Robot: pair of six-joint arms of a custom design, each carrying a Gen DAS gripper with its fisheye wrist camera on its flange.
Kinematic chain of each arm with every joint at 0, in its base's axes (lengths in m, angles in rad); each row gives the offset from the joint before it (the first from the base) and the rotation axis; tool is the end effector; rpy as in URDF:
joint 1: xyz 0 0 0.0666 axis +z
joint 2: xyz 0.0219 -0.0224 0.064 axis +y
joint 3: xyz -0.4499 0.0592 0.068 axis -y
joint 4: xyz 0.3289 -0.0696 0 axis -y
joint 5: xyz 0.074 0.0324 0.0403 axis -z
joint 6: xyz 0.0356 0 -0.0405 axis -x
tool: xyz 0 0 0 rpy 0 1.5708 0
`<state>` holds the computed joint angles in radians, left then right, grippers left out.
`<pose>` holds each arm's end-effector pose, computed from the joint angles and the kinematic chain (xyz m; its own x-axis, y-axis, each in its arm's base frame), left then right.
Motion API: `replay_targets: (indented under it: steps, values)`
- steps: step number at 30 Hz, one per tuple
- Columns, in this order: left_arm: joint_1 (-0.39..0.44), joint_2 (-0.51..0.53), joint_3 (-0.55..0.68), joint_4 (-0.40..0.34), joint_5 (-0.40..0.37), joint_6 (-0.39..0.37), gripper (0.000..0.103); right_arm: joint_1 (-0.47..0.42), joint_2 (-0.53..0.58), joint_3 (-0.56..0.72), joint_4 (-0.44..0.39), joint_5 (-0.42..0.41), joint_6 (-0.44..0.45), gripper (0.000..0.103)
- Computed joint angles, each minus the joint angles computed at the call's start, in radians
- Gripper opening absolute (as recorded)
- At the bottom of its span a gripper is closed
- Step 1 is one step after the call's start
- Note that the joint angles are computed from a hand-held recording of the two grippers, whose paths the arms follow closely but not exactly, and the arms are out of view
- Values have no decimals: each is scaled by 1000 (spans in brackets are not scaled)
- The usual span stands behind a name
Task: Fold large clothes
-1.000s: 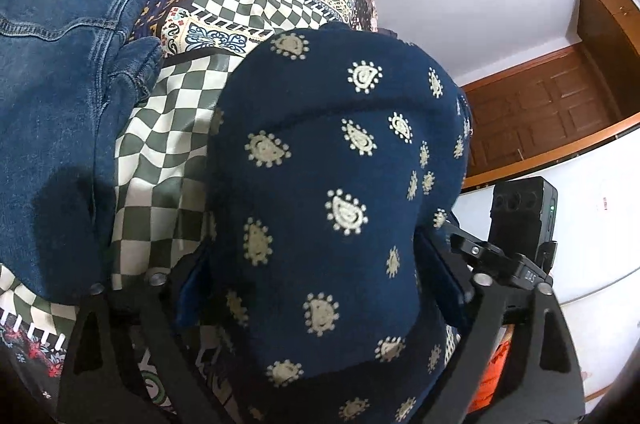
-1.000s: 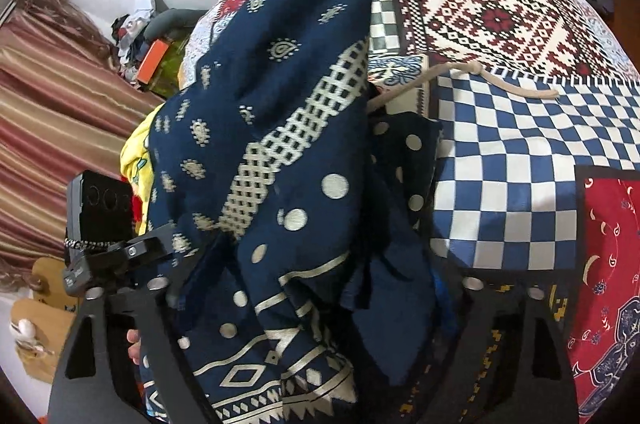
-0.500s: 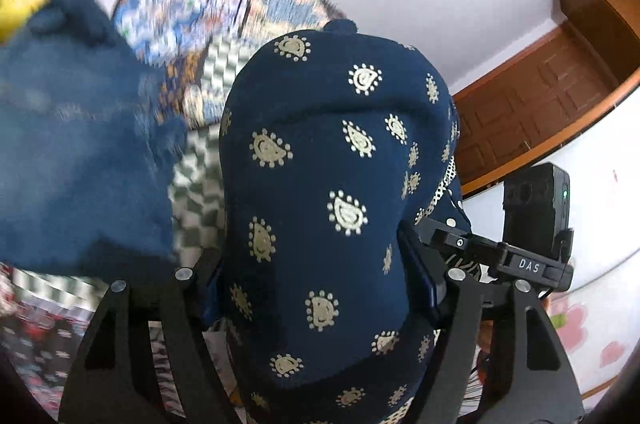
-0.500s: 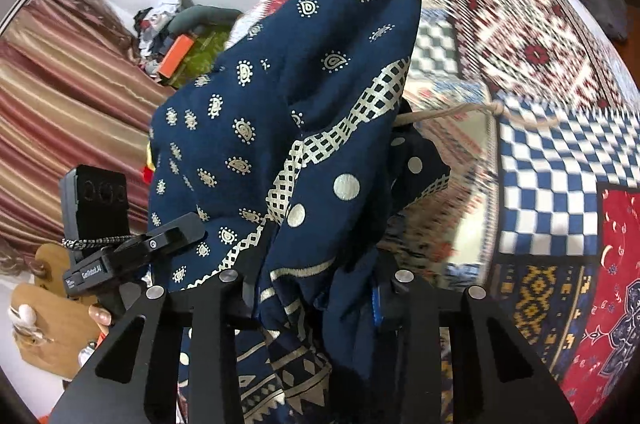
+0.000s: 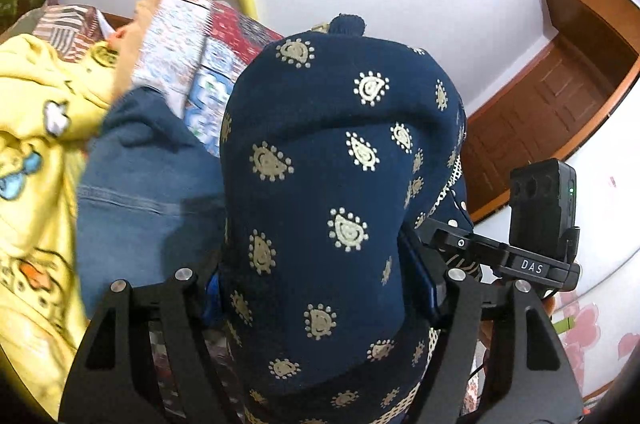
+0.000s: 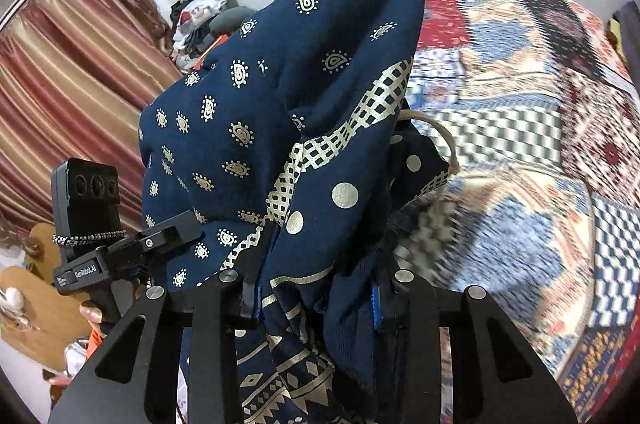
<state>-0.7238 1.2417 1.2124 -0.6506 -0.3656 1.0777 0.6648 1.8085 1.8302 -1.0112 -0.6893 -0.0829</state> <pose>0.2726 -0.2245 0.5011 -0.5843 -0.5815 -0.5661 -0.2208 0.7851 -0.5786 0.4414 0.3743 0.4741 -0.7177 -0.4814 -0.5032 -0.6939 0.4333 0.5752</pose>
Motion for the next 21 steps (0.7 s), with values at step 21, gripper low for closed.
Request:
replay_targets:
  steps: [21]
  values:
    - [444, -11, -467, 456, 428, 31, 75, 115, 310, 226, -6, 193, -47, 33]
